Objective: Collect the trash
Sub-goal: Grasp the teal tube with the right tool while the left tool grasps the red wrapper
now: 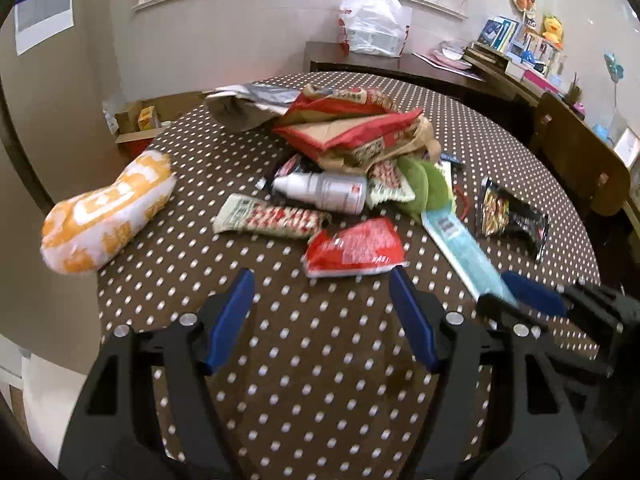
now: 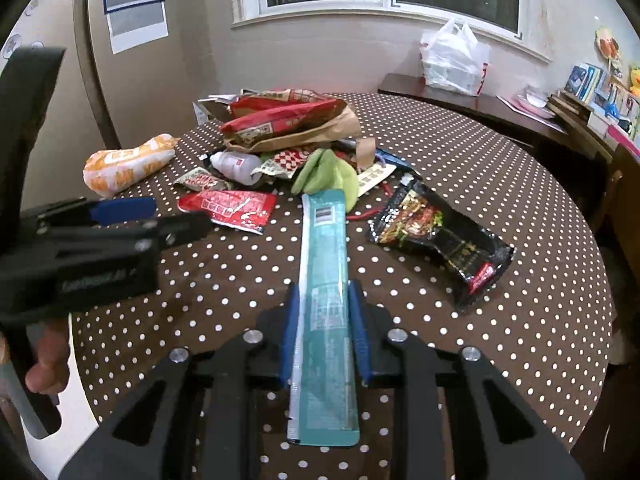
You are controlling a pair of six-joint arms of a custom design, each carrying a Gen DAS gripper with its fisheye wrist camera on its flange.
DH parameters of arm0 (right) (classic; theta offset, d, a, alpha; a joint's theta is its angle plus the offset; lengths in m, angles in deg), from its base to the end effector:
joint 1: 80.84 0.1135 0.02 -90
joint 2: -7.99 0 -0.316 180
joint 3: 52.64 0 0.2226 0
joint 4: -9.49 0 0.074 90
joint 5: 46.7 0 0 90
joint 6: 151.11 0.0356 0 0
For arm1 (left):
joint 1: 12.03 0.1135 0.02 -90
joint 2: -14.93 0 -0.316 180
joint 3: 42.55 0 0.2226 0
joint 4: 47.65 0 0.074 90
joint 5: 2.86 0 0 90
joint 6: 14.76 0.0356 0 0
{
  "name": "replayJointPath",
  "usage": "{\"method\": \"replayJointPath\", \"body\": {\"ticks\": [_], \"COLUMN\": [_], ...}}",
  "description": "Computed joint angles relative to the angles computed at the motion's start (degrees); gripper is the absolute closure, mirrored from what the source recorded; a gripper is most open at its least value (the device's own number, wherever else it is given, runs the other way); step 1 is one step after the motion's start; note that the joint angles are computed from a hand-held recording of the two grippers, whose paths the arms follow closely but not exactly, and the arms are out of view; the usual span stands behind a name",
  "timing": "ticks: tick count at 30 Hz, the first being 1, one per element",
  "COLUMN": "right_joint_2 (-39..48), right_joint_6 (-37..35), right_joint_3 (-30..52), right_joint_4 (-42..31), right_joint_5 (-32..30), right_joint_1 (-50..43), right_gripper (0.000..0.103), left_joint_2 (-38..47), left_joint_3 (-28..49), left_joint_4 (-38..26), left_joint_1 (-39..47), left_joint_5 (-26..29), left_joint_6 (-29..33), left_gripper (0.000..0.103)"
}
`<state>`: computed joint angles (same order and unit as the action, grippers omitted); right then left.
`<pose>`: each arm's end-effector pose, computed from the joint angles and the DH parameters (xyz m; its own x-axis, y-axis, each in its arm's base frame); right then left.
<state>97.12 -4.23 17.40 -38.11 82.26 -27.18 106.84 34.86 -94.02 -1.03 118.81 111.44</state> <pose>0.1755 0.2008 0.2633 -0.6985 0.1496 -0.6998 0.1941 0.9809 0.0159 0.2949 0.0383 0.2825 -0.6397 0.3877 -0.6637 0.5778 0.8120 -0.0826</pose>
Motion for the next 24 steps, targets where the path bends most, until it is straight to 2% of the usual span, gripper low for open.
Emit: {"method": "replayJointPath", "body": {"ticks": [6,9,10,13,17,23,24], "right_joint_2": [-1.03,-0.87,-0.94,-0.59,-0.51,-0.33,-0.54], "right_joint_6": [1.11,1.25,1.24,1.38,1.62,3.73,3.92], "right_joint_3": [-1.21,-1.15,-1.29,-0.89,-0.98,-0.99,-1.23], "right_joint_4": [1.28,1.19,1.21,0.67,0.88,0.26,0.43], "right_joint_5": [0.01,0.24,0.27,0.68,0.87,2.66,2.83], "right_joint_1": [0.25,0.39,0.42,0.62,0.81,1.84,1.99], "right_gripper": [0.078,0.078,0.078,0.078,0.078,0.079,0.092], "left_joint_2": [2.54,2.69,2.68,1.95,0.8,-2.01,-2.55], "left_joint_3": [2.06,1.33,1.62,0.94,-0.79,-3.42,-3.75], "left_joint_4": [1.35,2.82,2.14,2.29,3.2,1.83,1.13], "left_joint_1": [-4.79,-6.38,-6.56,-7.19,-5.89,-1.8,-0.87], "left_joint_5": [-4.17,-6.69,-6.24,-6.74,-4.49,-0.67,0.4], "left_joint_6": [-4.73,-5.24,-4.57,-4.98,-5.55,-3.82,-2.91], "left_gripper": [0.035,0.053,0.064,0.069,0.076,0.079,0.079]}}
